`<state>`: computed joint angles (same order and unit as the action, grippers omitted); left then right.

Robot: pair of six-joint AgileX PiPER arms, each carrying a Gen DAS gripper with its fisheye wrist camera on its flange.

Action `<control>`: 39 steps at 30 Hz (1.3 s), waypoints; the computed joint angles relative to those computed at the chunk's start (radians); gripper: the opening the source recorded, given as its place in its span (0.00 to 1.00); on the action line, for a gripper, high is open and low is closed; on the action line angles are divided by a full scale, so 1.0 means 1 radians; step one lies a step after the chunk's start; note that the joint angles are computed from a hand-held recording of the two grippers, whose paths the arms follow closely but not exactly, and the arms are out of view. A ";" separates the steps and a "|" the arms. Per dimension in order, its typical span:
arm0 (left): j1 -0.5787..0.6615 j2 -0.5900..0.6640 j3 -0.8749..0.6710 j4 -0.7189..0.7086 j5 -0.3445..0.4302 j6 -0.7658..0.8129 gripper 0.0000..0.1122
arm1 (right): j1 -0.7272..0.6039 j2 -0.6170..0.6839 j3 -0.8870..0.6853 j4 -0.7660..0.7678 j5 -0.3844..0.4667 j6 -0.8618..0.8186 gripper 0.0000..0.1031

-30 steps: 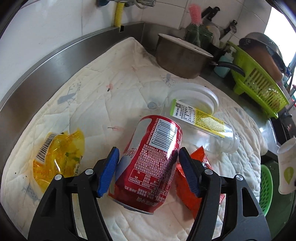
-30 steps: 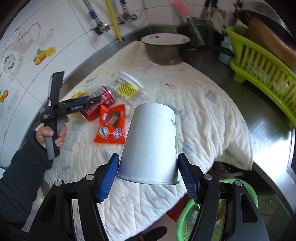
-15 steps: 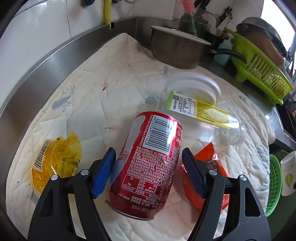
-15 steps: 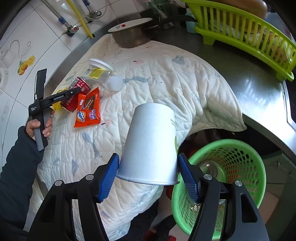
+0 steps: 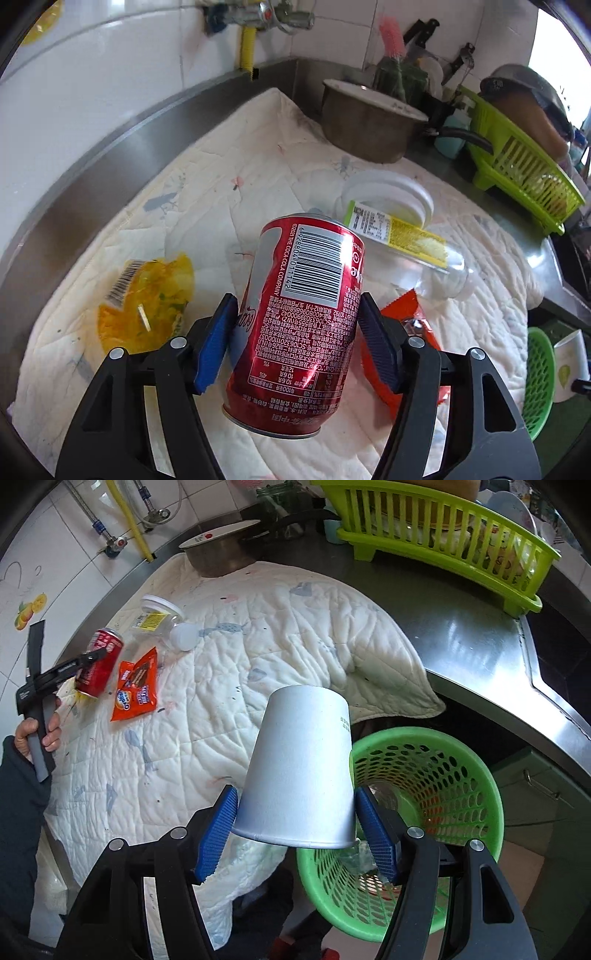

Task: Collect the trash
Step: 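Drop the paper cup into the basket with the right tool while the left tool drops the can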

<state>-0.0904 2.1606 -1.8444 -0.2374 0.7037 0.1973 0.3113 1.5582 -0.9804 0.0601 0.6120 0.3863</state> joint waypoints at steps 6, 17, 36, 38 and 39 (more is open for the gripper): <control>-0.010 -0.172 0.139 -0.050 -0.040 0.040 0.58 | -0.051 -0.074 0.134 -0.101 -0.012 0.098 0.63; -0.253 -0.422 0.404 -0.165 -0.118 0.074 0.58 | -0.219 -0.143 0.373 -0.225 -0.115 0.186 0.68; -0.733 -0.211 0.295 -0.142 -0.104 -0.099 0.58 | -0.253 -0.678 0.507 -0.219 0.095 0.197 0.81; -0.762 -0.164 0.245 -0.126 -0.084 -0.120 0.58 | -0.248 -0.711 0.508 -0.222 0.118 0.205 0.81; -0.773 -0.145 0.224 -0.121 -0.075 -0.128 0.58 | -0.240 -0.723 0.507 -0.229 0.129 0.215 0.81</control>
<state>-0.8634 2.0159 -1.6207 -0.3579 0.6288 0.0693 0.0712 0.8349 -0.4733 -0.1687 0.7415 0.6018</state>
